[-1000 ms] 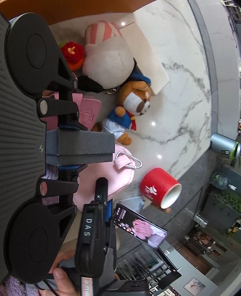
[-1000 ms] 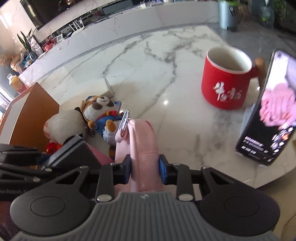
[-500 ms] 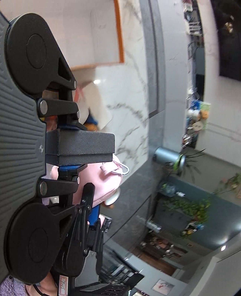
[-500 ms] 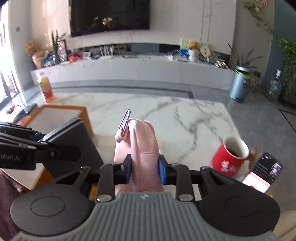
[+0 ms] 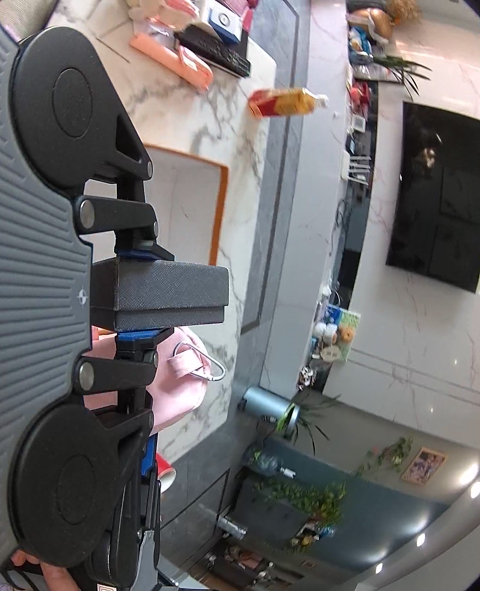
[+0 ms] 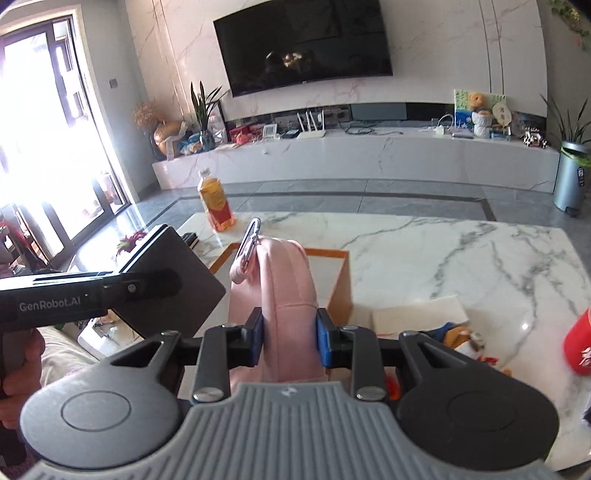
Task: Organize objects
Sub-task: 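Carry the grey case with the left tool while the right tool carries the pink pouch into the box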
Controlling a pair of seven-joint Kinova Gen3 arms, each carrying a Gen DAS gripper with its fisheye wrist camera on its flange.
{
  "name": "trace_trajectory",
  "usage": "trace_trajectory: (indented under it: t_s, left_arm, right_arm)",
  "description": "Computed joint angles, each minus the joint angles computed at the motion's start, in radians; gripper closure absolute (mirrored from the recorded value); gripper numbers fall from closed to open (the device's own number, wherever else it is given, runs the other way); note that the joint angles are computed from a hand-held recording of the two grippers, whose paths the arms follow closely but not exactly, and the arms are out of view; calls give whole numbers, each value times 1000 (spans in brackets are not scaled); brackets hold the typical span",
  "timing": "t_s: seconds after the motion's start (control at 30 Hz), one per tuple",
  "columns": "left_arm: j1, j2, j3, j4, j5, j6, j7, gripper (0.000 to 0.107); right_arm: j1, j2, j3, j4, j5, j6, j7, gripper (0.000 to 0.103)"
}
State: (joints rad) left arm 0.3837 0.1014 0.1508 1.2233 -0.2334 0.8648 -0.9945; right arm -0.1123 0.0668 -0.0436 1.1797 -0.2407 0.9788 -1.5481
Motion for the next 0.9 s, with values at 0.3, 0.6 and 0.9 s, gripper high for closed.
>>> trace_trajectory:
  t_s: [0.3, 0.6, 0.9]
  left_arm:
    - [-67, 19, -16, 72, 133, -1, -45, 69]
    - [-138, 16, -27, 177, 281, -33, -149, 69]
    - [-161, 72, -29, 142, 335, 26, -175, 69]
  right_arm:
    - [-74, 120, -21, -70, 102, 103, -127, 72]
    - [-114, 200, -17, -135, 176, 179, -170, 72]
    - [-197, 245, -11, -165, 312, 187, -213, 68]
